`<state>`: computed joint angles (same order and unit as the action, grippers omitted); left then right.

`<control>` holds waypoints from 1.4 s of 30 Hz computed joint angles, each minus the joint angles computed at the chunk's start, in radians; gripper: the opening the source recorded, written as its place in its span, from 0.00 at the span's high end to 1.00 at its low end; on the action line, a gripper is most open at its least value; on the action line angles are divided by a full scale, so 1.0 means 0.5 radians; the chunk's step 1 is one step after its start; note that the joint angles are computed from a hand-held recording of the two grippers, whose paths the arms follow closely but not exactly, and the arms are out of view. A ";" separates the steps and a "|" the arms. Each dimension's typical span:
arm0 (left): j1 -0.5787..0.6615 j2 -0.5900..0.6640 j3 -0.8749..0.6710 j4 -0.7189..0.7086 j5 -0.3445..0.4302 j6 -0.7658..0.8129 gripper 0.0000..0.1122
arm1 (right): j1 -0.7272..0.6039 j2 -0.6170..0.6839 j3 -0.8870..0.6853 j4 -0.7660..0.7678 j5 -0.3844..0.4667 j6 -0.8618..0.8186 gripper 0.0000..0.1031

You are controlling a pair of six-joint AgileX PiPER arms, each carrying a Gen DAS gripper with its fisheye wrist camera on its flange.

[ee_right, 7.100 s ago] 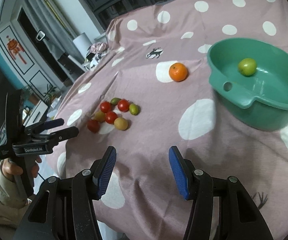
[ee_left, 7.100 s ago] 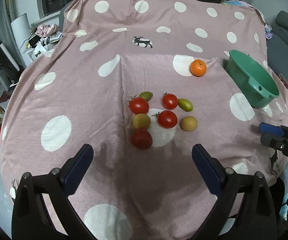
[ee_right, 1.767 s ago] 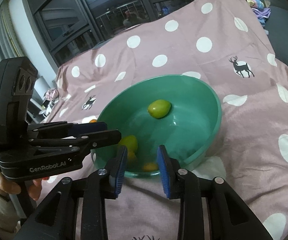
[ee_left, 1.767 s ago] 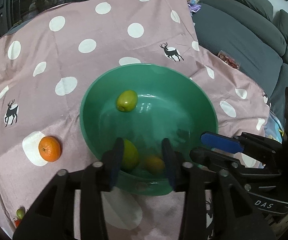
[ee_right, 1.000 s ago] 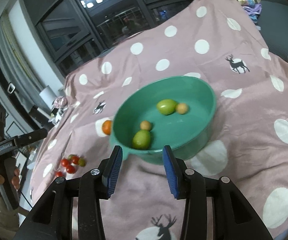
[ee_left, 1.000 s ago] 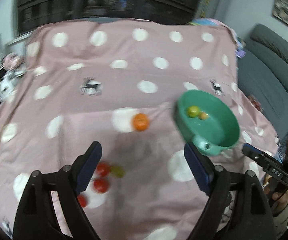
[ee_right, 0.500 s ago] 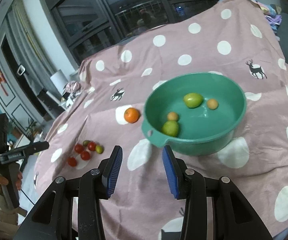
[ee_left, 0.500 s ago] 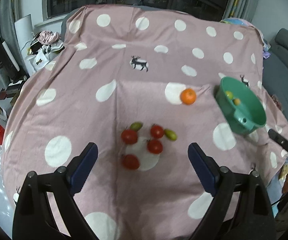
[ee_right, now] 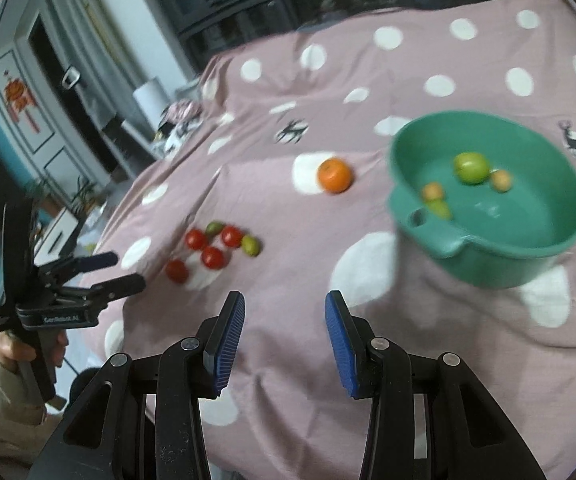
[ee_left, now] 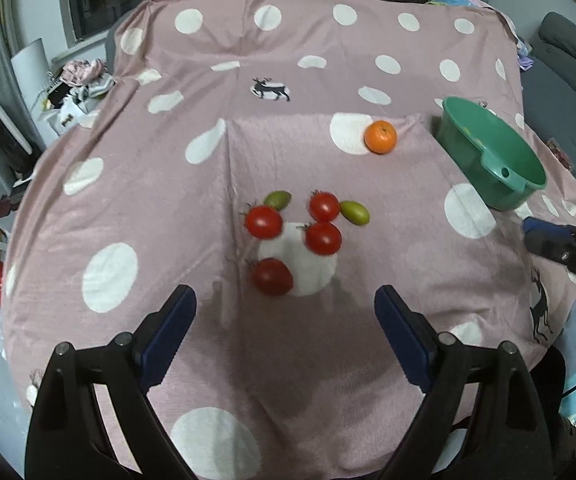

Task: Organize fruits
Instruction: 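Withdraw both open grippers from the bowl toward the tomato cluster, then close the left gripper on a red tomato while the right gripper closes on another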

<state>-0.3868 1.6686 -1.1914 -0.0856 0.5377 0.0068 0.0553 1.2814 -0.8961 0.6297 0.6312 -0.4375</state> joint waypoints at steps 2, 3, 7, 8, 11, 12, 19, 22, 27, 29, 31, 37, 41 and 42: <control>0.024 0.024 -0.001 -0.114 -0.007 0.112 0.21 | 0.062 0.044 -0.017 -0.027 -0.009 0.025 0.59; 0.035 0.037 -0.005 -0.159 -0.008 0.156 0.21 | 0.086 0.073 -0.033 -0.034 -0.009 0.029 0.59; 0.092 0.092 -0.029 -0.395 -0.007 0.386 0.29 | 0.164 0.172 -0.080 -0.059 -0.026 0.050 0.59; 0.115 0.111 -0.040 -0.478 -0.006 0.459 0.32 | 0.173 0.194 -0.091 -0.058 -0.030 0.049 0.59; 0.174 0.173 -0.090 -0.644 0.033 0.595 0.38 | 0.188 0.244 -0.115 -0.052 -0.035 0.045 0.59; 0.181 0.190 -0.105 -0.671 0.044 0.621 0.40 | 0.192 0.258 -0.119 -0.051 -0.039 0.043 0.59; 0.138 0.316 -0.235 -0.590 0.109 0.587 0.41 | 0.201 0.371 -0.187 -0.022 -0.025 0.002 0.59; 0.120 0.377 -0.294 -0.495 0.145 0.494 0.41 | 0.219 0.412 -0.227 -0.014 -0.013 -0.019 0.59; 0.096 0.438 -0.388 -0.435 0.207 0.451 0.42 | 0.242 0.472 -0.269 0.001 -0.005 -0.037 0.59; 0.085 0.490 -0.453 -0.388 0.278 0.409 0.50 | 0.244 0.483 -0.279 0.009 0.001 -0.044 0.59; 0.092 0.534 -0.491 -0.387 0.330 0.392 0.59 | 0.243 0.488 -0.286 0.006 0.007 -0.044 0.59; 0.095 0.561 -0.514 -0.394 0.318 0.383 0.62 | 0.257 0.555 -0.368 -0.005 0.041 -0.048 0.59; 0.096 0.563 -0.505 -0.381 0.290 0.382 0.73 | 0.298 0.651 -0.476 0.023 0.087 -0.081 0.59; 0.100 0.561 -0.500 -0.388 0.288 0.395 0.75 | 0.309 0.674 -0.500 0.027 0.095 -0.080 0.59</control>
<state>-0.3366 1.9488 -1.4414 -0.2797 0.6815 0.2045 0.2100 1.6183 -1.1460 0.6430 0.6788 -0.4774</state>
